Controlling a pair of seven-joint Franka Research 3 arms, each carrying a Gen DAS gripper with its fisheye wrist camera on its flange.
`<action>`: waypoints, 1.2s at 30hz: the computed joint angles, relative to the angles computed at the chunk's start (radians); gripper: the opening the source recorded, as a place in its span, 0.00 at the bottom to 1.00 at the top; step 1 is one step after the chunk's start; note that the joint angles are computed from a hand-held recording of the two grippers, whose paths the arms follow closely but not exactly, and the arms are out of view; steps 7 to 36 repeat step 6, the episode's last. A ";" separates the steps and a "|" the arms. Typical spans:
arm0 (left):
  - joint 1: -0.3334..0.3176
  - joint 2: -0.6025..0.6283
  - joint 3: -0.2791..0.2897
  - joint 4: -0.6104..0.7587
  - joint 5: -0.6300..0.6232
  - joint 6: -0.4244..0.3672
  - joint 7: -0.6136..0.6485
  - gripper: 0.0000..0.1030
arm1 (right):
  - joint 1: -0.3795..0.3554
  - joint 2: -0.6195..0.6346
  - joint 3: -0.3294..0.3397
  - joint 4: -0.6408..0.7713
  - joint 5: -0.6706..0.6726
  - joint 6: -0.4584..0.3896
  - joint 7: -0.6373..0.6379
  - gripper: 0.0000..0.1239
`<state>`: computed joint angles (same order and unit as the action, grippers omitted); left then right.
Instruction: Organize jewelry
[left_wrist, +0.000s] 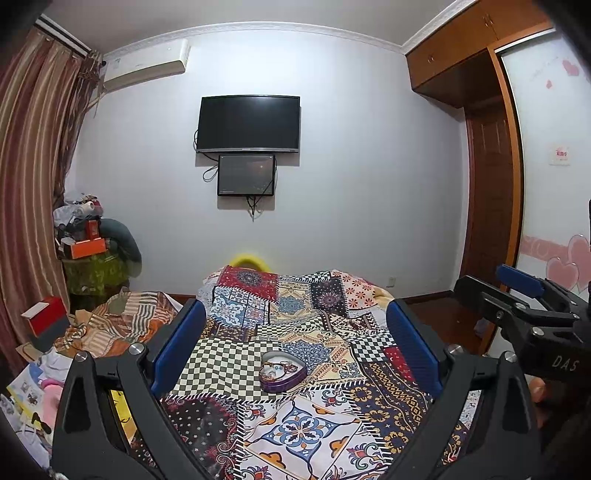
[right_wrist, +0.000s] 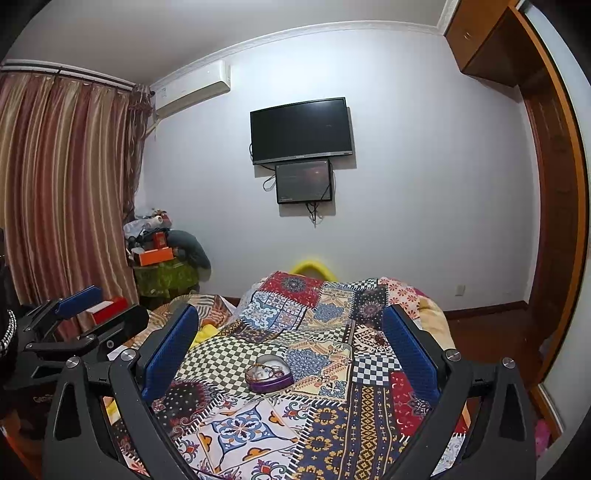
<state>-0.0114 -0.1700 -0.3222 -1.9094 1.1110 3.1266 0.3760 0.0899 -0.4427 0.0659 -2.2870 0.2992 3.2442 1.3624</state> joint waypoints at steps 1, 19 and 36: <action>0.006 0.001 -0.005 0.003 0.013 -0.005 -0.015 0.96 | 0.001 0.000 -0.001 -0.001 0.000 0.000 0.000 0.80; -0.008 0.016 0.009 0.008 -0.002 -0.011 0.000 0.96 | -0.001 0.011 -0.002 0.006 -0.001 -0.011 0.004 0.80; -0.008 0.016 0.009 0.008 -0.002 -0.011 0.000 0.96 | -0.001 0.011 -0.002 0.006 -0.001 -0.011 0.004 0.80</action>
